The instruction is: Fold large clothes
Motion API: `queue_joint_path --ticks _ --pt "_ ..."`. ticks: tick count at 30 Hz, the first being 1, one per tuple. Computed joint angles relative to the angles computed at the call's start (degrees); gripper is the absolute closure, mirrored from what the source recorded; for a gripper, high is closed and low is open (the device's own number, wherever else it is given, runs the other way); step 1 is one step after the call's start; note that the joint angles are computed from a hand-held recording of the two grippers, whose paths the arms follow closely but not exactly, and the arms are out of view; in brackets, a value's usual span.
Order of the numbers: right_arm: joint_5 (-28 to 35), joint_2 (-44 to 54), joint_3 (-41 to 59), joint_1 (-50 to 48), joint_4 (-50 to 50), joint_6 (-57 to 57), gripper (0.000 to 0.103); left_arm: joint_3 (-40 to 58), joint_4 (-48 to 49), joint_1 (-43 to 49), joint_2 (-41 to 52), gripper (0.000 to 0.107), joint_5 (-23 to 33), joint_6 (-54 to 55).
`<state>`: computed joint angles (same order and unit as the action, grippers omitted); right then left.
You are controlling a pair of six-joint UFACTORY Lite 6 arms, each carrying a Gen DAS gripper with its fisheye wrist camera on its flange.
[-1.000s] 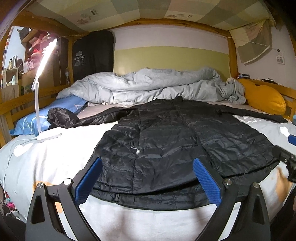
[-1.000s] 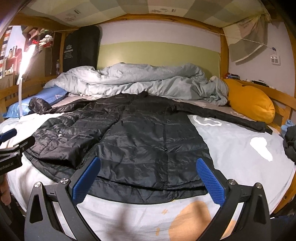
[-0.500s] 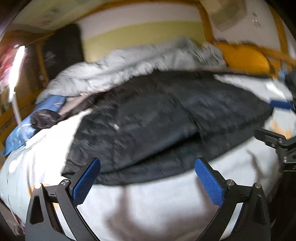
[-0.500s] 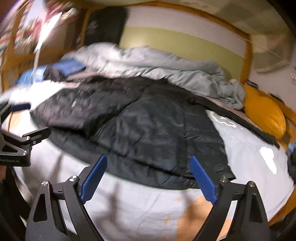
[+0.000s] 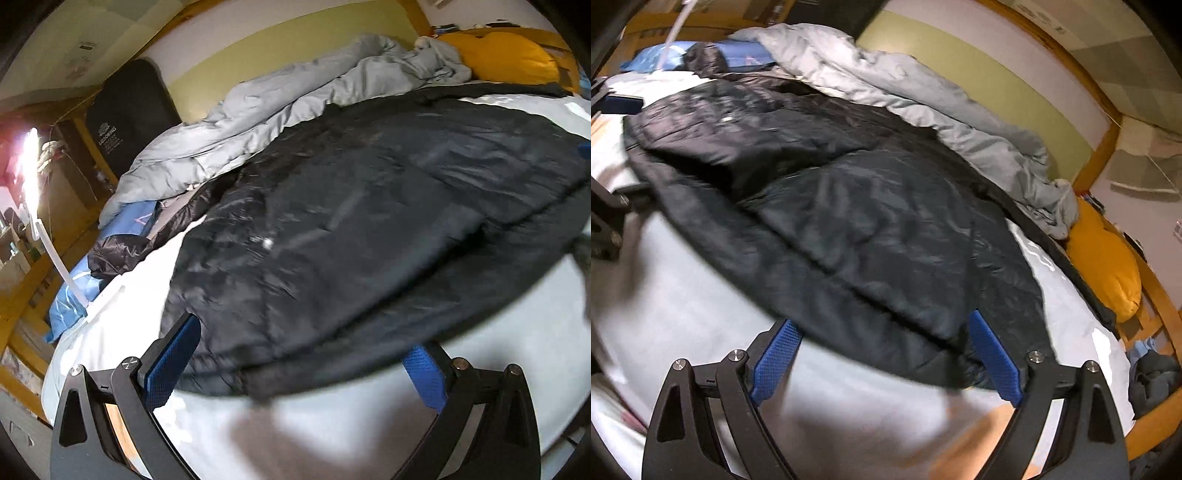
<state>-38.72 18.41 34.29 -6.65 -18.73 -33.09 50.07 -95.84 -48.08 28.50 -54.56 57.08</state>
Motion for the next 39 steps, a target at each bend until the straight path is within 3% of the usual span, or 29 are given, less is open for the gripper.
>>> queue_joint_path --ticks 2,3,5,7,8,12,15,17,19,22,23,25,27,29,32,35,37,39 --pt "-0.29 2.02 3.07 0.44 4.99 -3.76 0.014 -1.83 2.93 3.86 -2.54 0.006 3.55 0.65" --pt "0.76 3.23 5.36 0.26 5.95 -4.20 0.019 -2.38 4.14 5.65 -3.57 0.011 5.24 0.97" --pt "4.97 4.54 10.05 -1.73 1.90 1.38 0.038 -3.02 5.48 8.05 -5.22 0.018 6.42 2.51" --pt "10.81 5.42 15.14 -4.46 -8.99 13.37 0.076 -4.05 6.42 9.38 -7.53 0.022 5.53 4.76" --pt "12.62 5.80 17.20 -5.45 -14.76 19.37 0.078 -4.56 6.84 10.06 -8.85 0.022 5.08 6.23" --pt "16.44 6.93 26.73 -8.32 -37.39 42.73 0.078 -3.26 6.64 13.66 -12.36 0.022 2.37 14.72" --pt "18.83 9.60 36.25 -7.61 -51.97 60.72 0.078 0.13 7.42 17.71 -13.06 0.021 3.48 18.79" --pt "19.96 13.08 43.85 -6.32 -60.65 72.71 0.078 4.81 7.61 21.37 -11.43 0.017 6.09 22.37" --pt "21.53 18.30 52.81 -4.44 -70.51 84.71 0.078 10.06 7.97 25.18 -8.05 0.005 8.98 24.76" --pt "24.06 28.83 67.42 -1.63 -86.63 102.70 0.077 22.02 1.72 31.44 0.69 0.004 15.64 34.08" --pt "23.73 31.96 71.84 -1.28 -91.81 108.69 0.075 24.52 0.80 32.72 2.64 0.004 17.23 35.57" --pt "21.95 38.22 80.75 -1.07 -101.97 120.69 0.061 29.68 -1.01 34.83 6.72 0.004 19.53 38.71" --pt "19.81 44.80 90.29 -1.08 -112.13 132.68 0.054 32.70 -0.57 35.82 9.28 0.004 20.25 38.41" --pt "13.92 51.72 101.94 -1.92 -122.27 144.67 0.051 33.11 1.13 36.65 9.68 0.004 22.02 35.14" --pt "8.54 54.23 107.96 -4.33 -122.69 148.81 0.040 25.03 11.88 36.74 3.30 0.004 22.67 18.59" --pt "8.30 46.67 97.51 -7.31 -108.39 136.06 0.030 11.67 25.30 36.59 -7.98 0.004 23.95 2.46" --pt "7.43 41.89 90.61 -8.93 -99.61 127.58 0.023 5.73 27.55 36.64 -13.42 0.004 24.19 -0.93" --pt "7.06 39.56 87.21 -9.58 -96.29 123.40 0.023 1.19 28.45 37.28 -17.37 0.004 24.66 -3.02"
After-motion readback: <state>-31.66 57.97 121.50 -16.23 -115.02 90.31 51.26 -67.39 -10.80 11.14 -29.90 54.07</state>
